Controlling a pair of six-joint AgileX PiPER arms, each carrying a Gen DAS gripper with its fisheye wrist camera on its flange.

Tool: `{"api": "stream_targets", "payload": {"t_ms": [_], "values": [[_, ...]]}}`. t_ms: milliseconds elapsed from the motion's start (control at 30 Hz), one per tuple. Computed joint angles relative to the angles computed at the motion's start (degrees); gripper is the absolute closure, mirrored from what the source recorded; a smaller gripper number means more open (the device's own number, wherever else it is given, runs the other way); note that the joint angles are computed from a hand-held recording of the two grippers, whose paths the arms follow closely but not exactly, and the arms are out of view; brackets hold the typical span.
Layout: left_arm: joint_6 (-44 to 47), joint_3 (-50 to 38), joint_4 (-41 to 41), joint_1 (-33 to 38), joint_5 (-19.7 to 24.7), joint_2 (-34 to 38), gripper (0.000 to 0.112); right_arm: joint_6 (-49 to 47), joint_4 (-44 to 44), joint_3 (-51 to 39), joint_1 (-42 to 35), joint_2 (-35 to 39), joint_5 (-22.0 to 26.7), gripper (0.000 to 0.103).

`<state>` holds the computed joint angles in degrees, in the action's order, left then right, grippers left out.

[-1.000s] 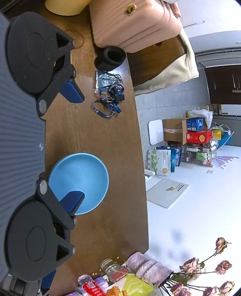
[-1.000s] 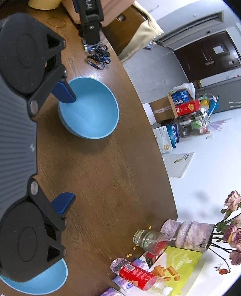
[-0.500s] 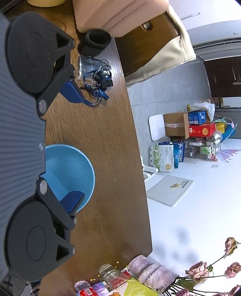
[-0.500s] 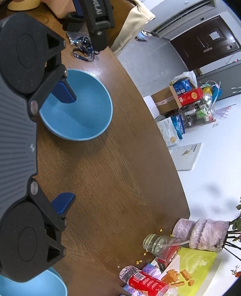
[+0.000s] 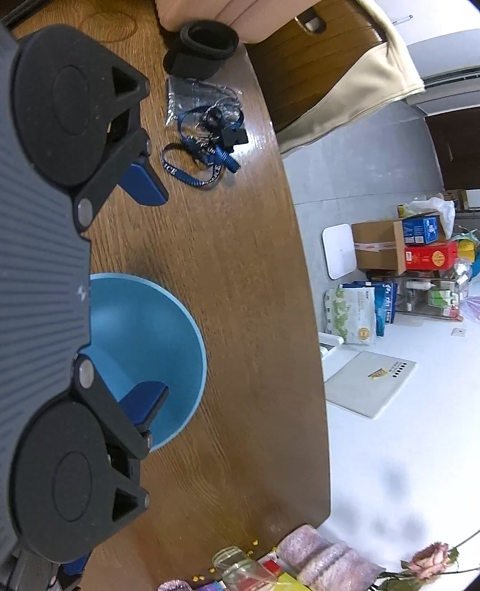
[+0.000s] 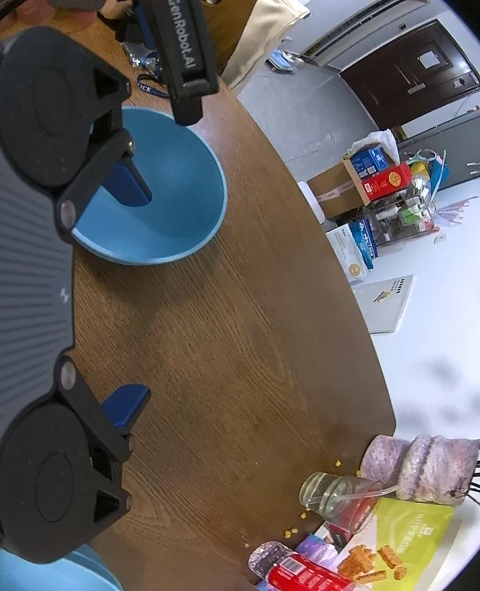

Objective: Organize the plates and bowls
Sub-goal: 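Close both tools on the rim of that light-blue bowl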

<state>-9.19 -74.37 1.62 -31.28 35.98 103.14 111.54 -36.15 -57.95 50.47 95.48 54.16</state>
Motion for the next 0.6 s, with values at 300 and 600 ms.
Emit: {"api": "stream_targets", "payload": {"t_ms": [300,600], "values": [[-1.87,-1.92,2.12,-0.12,0.3,4.62,0.011,-3.92,0.49,-0.81,-2.56,4.46,-4.73,0.01],[-0.27,-3.83,0.44,0.85,3.23,7.97,0.042,-8.5,1.94,-1.74,-4.21,7.43,-9.59,0.039]]}}
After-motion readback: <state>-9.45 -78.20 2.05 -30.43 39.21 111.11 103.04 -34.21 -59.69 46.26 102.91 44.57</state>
